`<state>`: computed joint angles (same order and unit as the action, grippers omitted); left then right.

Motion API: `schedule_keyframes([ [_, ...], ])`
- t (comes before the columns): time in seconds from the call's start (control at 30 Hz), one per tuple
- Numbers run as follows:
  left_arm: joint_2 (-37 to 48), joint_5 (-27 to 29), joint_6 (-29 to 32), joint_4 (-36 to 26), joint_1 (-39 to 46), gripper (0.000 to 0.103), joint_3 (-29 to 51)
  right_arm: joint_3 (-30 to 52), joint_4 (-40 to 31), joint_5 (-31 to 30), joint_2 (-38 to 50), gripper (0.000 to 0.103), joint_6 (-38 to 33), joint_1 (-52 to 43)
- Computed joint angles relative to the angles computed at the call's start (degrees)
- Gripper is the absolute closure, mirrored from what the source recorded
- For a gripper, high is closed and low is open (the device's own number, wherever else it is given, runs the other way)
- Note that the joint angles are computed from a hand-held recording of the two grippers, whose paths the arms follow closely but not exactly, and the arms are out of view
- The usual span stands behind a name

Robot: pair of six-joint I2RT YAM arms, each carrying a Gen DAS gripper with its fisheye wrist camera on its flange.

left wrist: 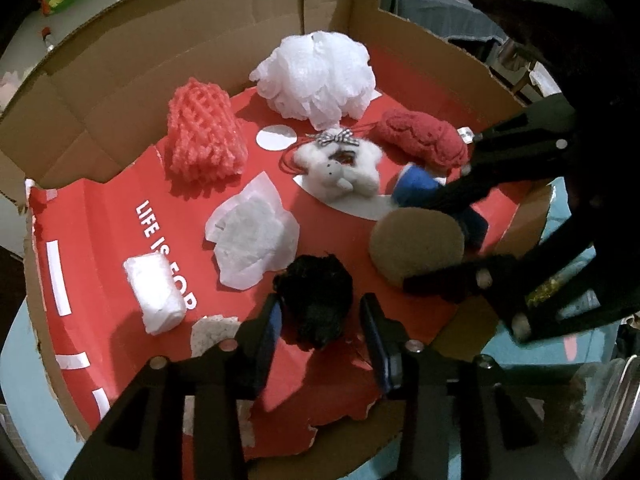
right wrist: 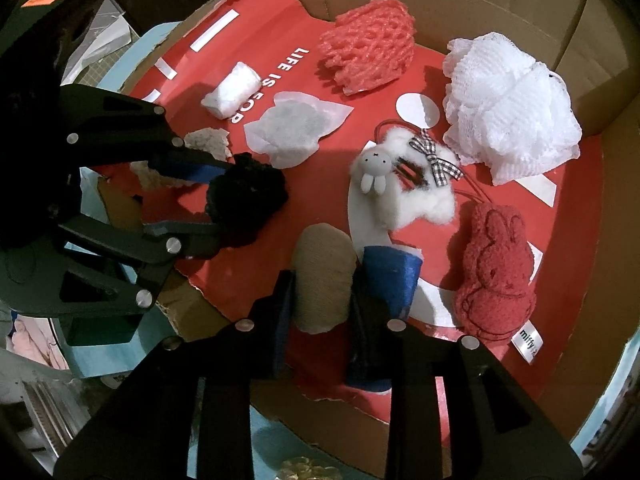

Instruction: Organize soft objects

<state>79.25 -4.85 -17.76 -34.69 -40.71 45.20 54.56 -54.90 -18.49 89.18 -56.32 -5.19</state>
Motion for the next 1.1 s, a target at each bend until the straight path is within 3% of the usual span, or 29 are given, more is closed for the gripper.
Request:
schedule_keyframes([
  [0.03, -0.5, 0.1, -0.1, -0.1, 0.2, 0.060, -0.2, -0.2, 0.0, -0.2, -0.3, 0.068, 0.1, 0.1],
  [0.07, -1.0, 0.0, -0.2, -0.3, 0.2, 0.060, -0.4, -0.4, 0.0, -0.6, -0.8, 0.055, 0.0, 0.0],
  [0.1, -1.7, -0.2, -0.4, -0.5, 0.3, 0.060, -0.7, -0.8, 0.5, -1.1, -1.5, 0.050, 0.4, 0.1],
  [0.17, -3.3, -0.6, -1.0, -1.1, 0.2, 0.059, -1.1, -1.0, 1.1, -1.3, -2.3, 0.050, 0.7, 0.2],
  [0.3, -7.9, -2.1, -4.1, -2.5, -0.5, 0.044, -2.1, -0.6, 0.5, -1.9, -3.6, 0.050, 1.4, -0.5],
  [0.4, -12.0, -3.3, -7.7, -4.3, -1.4, 0.038, -2.8, -0.2, 0.0, -2.7, -5.2, 0.050, 2.0, -1.9],
  [0.53, -16.7, -6.3, -14.0, -6.9, -4.5, 0.024, -2.9, 0.7, -1.7, -4.9, -7.2, 0.038, 1.6, -6.5],
  [0.73, -20.3, -13.0, -24.7, -9.3, -11.1, 0.008, -3.0, 1.6, -5.2, -8.0, -11.1, 0.031, 4.5, -12.1],
  [1.1, -20.4, -21.9, -38.4, -11.9, -17.7, 0.005, -5.5, -6.4, 0.6, -8.6, -19.1, 0.031, 5.8, -18.9],
])
